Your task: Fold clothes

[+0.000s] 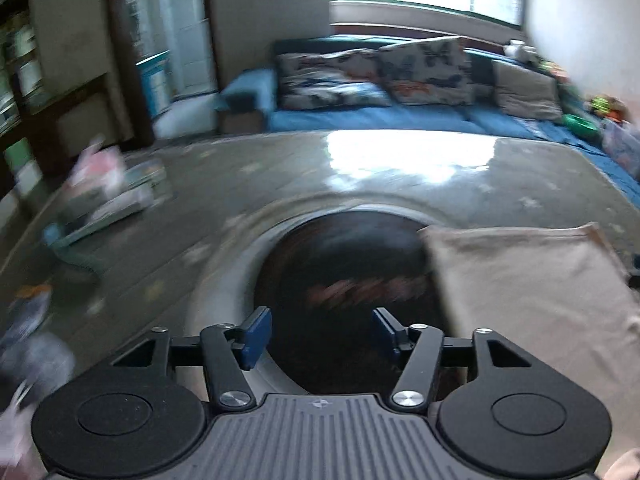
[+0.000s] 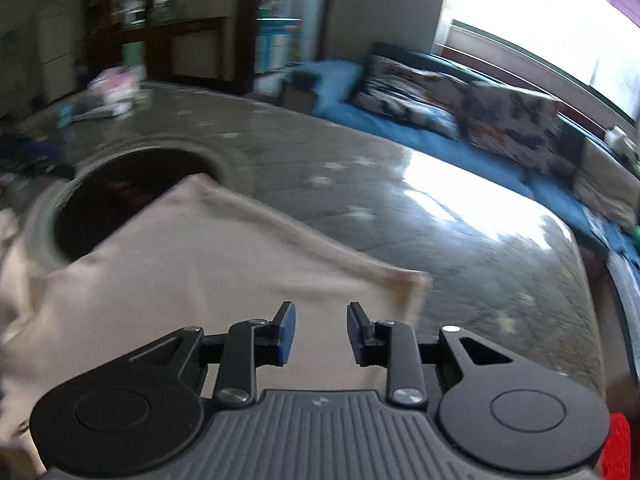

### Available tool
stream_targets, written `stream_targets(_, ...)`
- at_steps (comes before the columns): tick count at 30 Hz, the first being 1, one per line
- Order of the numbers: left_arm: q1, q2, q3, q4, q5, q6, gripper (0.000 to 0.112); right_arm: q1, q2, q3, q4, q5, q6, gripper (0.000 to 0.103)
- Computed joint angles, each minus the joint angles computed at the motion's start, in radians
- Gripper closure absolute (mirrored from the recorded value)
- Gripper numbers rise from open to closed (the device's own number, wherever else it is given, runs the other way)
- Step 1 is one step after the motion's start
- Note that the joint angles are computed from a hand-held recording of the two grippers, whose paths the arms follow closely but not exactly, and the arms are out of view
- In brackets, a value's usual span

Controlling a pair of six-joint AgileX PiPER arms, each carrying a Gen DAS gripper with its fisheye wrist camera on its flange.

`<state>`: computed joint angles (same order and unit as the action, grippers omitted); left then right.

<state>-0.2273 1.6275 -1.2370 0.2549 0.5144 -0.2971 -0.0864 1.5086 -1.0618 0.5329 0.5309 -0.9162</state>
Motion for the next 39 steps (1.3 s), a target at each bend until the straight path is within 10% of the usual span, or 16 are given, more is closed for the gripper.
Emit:
stream_targets(19,0.225,-0.110,0.179,-0.128,0.048,-0.027,0.052,0.440,-0.049,0.048,0.073,0.081,-0.043,0.076)
stream_targets(25,0.262,-0.093,0.195,-0.201,0.036,0.068,0.068,0.505,0.000,0.016,0.080,0.066,-0.034,0.076)
stream_targets(31,0.305,-0.112,0.201,-0.375,0.017,0.278,0.106,0.539,0.050,-0.004,0.073,0.035,-0.002,0.076)
stream_targets(39,0.386,-0.254,0.280,-0.815,-0.085,0.778,0.109,0.555,0.087,-0.006,0.082,-0.001,0.026,0.090)
